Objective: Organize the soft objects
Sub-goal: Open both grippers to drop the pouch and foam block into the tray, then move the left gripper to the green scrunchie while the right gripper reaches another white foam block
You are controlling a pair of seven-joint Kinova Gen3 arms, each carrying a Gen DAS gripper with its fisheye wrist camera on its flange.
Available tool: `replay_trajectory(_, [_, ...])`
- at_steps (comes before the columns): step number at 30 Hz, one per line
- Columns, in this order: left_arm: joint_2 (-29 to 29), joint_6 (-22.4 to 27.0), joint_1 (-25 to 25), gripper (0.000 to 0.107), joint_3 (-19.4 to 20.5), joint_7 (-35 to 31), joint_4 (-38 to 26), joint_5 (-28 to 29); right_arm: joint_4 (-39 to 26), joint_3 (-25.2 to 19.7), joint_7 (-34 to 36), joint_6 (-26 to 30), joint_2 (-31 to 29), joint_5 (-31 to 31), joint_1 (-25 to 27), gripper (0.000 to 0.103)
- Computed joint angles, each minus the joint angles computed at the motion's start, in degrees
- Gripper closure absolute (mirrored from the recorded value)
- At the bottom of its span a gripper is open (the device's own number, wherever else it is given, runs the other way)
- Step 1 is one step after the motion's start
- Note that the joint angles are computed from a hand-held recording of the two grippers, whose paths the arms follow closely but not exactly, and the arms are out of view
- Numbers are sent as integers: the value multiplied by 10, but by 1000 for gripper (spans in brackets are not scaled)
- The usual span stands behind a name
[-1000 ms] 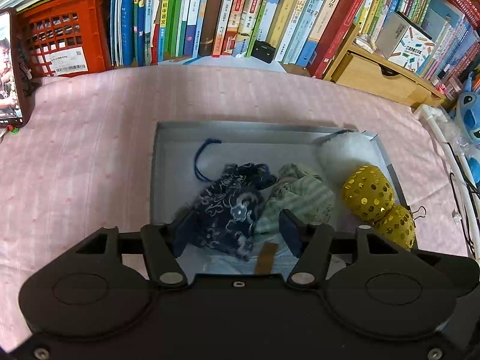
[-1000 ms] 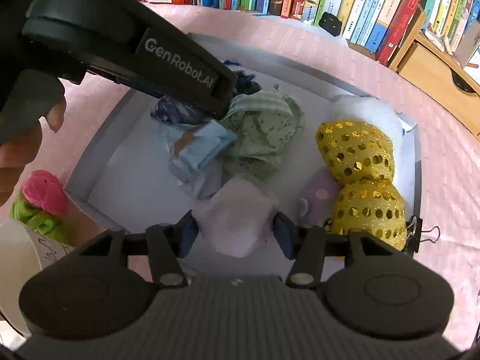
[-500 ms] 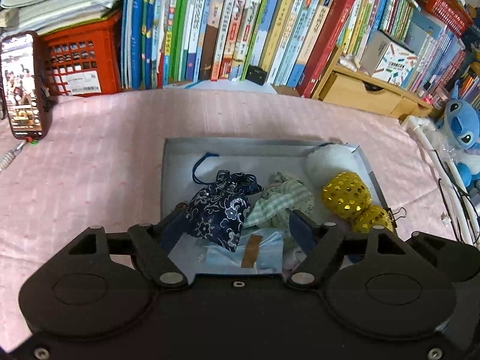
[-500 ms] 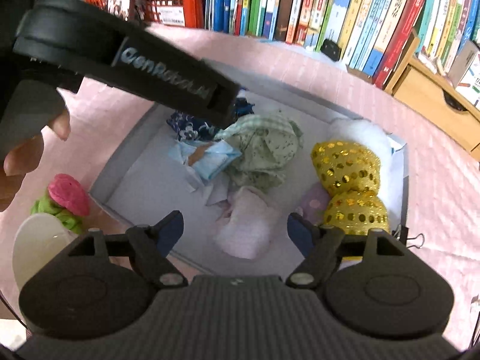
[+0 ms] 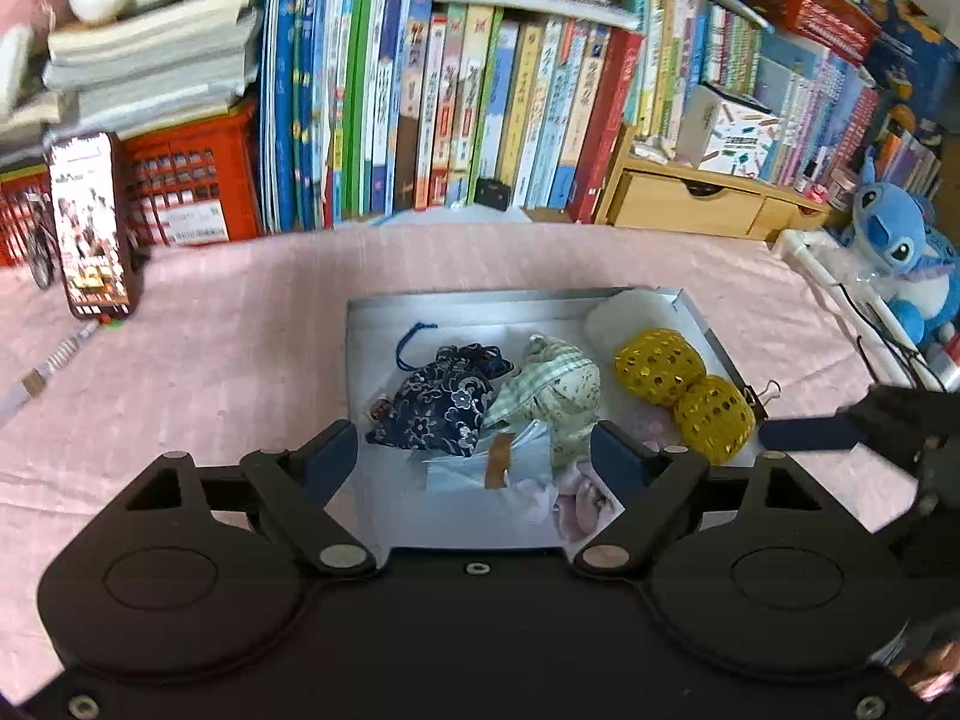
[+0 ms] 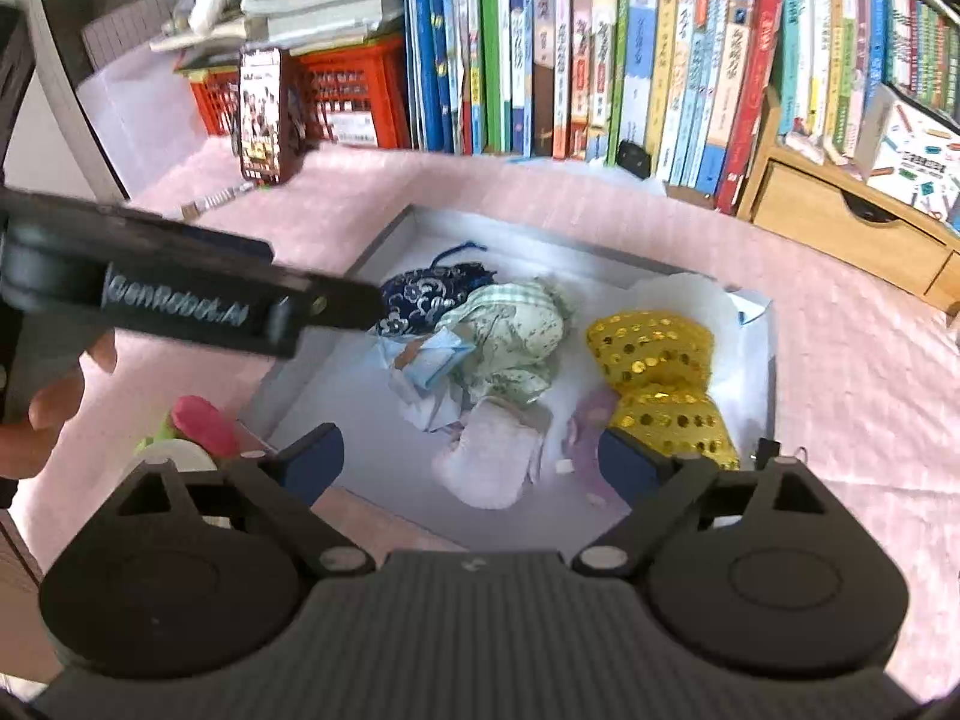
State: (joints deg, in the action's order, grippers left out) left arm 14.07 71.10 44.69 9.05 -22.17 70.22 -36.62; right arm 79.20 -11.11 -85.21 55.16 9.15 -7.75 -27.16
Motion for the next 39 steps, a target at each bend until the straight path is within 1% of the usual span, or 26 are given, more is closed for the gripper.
replay_trajectory(4, [-18,-1,22,21,9,14,22,-29,31,4,24,-25,-32,-37,25,5])
replay_trajectory(9, [-41,-7,41,21,30,57,58,-66,78,15,78,-54,-76,-100,57,3])
replay_trajectory(13, [-56,-9,59,20,49,105,93,-111,121,24,107,-89,-113,-132,67,3])
replay_trajectory(19, [-69,8,83,19,79,179,135,-172,177,48,164,-124,-161,-194,66,2])
replay_trajectory(25, [-82,32,115,18,113,272,184,-227,243,60,186,-170,-211,-204,53,1])
replay_trajectory(30, [-75,87,155,15,140,340,213,-271,308,73,190,-221,-258,-197,34,0])
replay_trajectory(34, [-70,120,183,15,151,379,233,-273,343,78,177,-237,-283,-173,30,0])
replay_trajectory(39, [-55,160,214,15,156,418,249,-256,379,80,153,-249,-302,-139,32,0])
